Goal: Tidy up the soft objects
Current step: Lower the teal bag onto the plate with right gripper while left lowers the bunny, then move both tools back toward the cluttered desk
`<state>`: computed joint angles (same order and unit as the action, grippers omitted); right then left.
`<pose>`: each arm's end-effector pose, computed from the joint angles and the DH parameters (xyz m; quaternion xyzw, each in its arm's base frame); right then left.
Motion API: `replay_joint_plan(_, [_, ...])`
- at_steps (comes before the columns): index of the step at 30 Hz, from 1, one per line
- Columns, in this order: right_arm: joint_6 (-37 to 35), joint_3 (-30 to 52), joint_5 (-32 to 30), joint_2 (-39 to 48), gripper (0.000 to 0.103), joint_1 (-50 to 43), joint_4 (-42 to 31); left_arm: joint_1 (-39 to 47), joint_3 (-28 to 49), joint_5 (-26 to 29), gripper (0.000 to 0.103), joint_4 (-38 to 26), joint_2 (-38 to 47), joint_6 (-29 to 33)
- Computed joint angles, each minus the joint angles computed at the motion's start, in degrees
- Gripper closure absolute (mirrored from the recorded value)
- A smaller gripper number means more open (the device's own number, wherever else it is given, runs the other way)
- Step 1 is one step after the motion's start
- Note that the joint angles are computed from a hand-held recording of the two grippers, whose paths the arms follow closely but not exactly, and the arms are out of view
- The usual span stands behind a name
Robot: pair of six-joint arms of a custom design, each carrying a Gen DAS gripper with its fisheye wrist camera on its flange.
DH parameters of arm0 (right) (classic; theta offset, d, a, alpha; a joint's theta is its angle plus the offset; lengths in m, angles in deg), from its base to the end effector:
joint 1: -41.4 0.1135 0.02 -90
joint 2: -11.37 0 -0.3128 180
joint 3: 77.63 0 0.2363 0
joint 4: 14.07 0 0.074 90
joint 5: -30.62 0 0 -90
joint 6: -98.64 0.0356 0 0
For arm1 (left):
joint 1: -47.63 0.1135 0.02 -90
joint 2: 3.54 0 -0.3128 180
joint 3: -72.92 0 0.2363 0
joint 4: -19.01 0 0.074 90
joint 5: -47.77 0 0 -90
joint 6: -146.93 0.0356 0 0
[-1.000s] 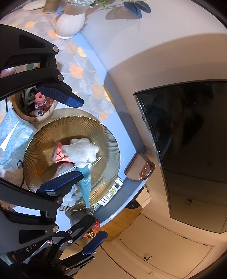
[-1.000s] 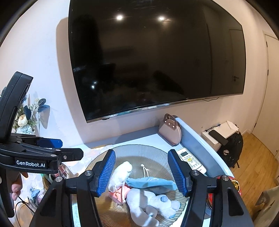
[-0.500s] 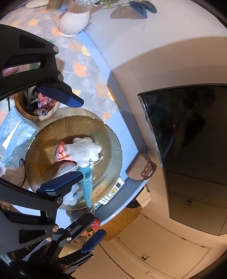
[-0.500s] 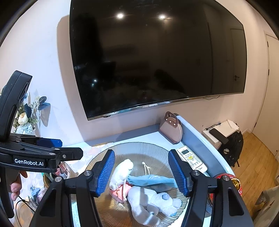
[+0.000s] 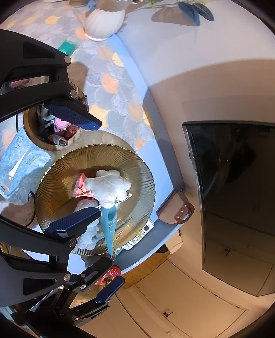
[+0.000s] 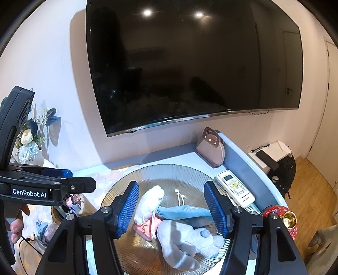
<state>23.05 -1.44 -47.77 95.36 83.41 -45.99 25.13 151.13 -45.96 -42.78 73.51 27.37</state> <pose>0.2315 0.1989 0.3229 -0.1731 0.8849 0.1191 0.4157 0.2225 -0.0897 0.3277 -0.0678 0.9645 -0.0829 0.2415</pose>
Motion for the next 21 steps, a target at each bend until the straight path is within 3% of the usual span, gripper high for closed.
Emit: replay_joint_plan(21, [0.17, 0.2, 0.88, -0.26, 0.035, 1.0, -1.11, 0.37, -1.41, 0.34, 0.029, -0.05, -1.6, -1.76])
